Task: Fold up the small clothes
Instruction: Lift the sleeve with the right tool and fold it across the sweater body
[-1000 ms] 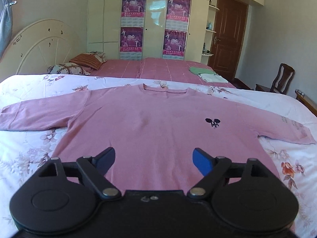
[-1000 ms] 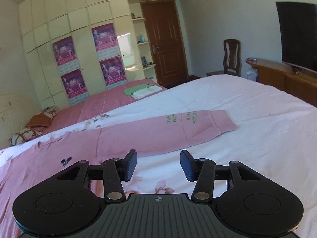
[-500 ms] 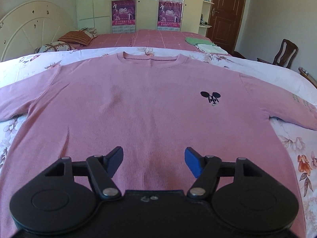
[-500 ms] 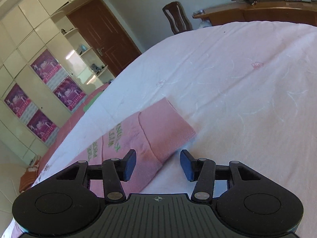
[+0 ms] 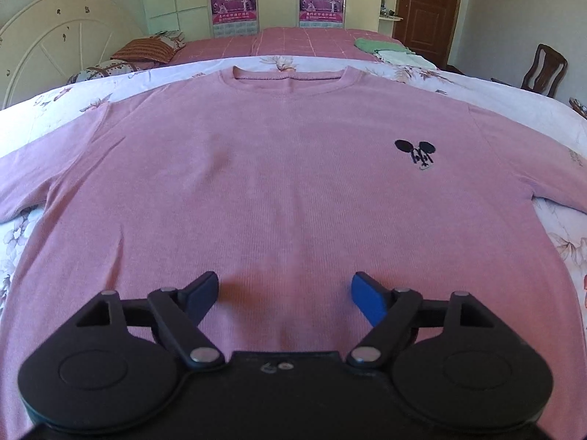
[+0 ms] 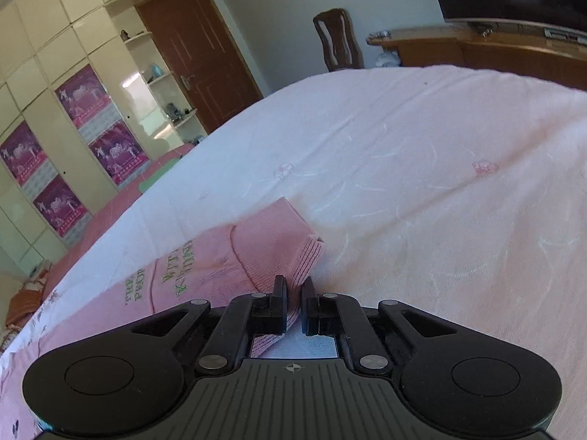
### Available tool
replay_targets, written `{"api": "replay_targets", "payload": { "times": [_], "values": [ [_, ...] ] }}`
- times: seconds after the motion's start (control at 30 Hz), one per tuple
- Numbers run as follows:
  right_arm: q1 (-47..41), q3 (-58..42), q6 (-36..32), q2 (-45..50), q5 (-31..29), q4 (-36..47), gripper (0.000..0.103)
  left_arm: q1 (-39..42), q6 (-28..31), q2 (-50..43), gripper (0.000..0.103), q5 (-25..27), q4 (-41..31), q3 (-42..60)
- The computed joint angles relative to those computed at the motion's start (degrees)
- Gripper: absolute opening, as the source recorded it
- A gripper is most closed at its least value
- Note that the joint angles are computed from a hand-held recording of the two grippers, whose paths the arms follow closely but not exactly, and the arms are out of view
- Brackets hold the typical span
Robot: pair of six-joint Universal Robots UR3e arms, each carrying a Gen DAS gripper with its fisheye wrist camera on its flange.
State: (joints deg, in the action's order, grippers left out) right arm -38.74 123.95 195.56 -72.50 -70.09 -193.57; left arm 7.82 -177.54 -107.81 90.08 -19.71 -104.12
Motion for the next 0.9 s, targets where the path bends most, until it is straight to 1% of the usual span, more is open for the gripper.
{"api": "replay_targets", "payload": {
  "times": [0.13, 0.17, 0.2, 0.23, 0.27, 0.37, 0.4, 0.47, 0.5, 0.53, 0.6, 0.67, 0.77, 0.9],
  "values": [
    [-0.2, 2.5, -0.3, -3.0, -1.1, 1.2, 0.006, 1.6, 0.8, 1.1, 0.078, -0.9, 0.9, -1.4],
    [-0.2, 2.7, -0.4, -3.4, -1.3, 1.5, 0.006, 1.9, 0.9, 1.6, 0.083, -0.9, 1.5, -2.0],
    [-0.2, 3.5, -0.9, -4.4, -1.8, 1.8, 0.006, 2.4, 1.2, 1.8, 0.085, -0.6, 2.2, -2.2],
    [0.4, 3.6, -1.5, -4.9, -2.6, 1.8, 0.006, 2.8, 1.5, 2.0, 0.091, -0.3, 2.9, -2.6],
    [0.8, 3.7, -2.1, -5.1, -2.8, 1.4, 0.006, 3.5, 1.9, 2.4, 0.092, -0.3, 3.4, -3.1],
    [4.2, -1.1, -1.7, -3.1, -4.9, 2.9, 0.006, 6.2, 3.3, 3.4, 0.092, -1.5, 2.6, -3.8],
    [5.1, -1.4, -1.8, -3.5, -5.2, 3.0, 0.006, 7.6, 4.2, 3.8, 0.092, -3.1, 2.3, -4.2],
    [8.3, -3.2, -1.5, -3.5, -6.9, 3.4, 0.006, 9.6, 5.4, 4.5, 0.081, -4.8, 3.0, -5.3],
    [9.6, -3.2, -1.3, -4.3, -7.3, 3.4, 0.006, 10.4, 6.1, 4.6, 0.079, -5.2, 3.5, -5.7],
    [11.7, -4.3, -0.8, -4.0, -8.4, 3.6, 0.006, 11.4, 6.7, 4.8, 0.074, -6.1, 4.1, -6.2],
    [15.5, -6.0, 0.0, -4.6, -10.3, 4.7, 0.006, 13.7, 8.0, 5.1, 0.067, -9.3, 5.5, -7.3],
    [20.6, -9.2, 1.7, -4.0, -13.5, 6.5, 0.006, 16.2, 9.8, 5.5, 0.056, -12.9, 5.7, -7.8],
    [28.4, -19.7, 3.7, 1.7, -16.7, 10.1, 0.006, 19.8, 12.7, 6.1, 0.049, -17.6, 4.9, -8.4],
    [37.7, -35.4, 5.9, 10.1, -19.8, 16.4, 0.006, 25.5, 17.2, 7.7, 0.049, -21.9, 4.9, -10.0]
  ]
}}
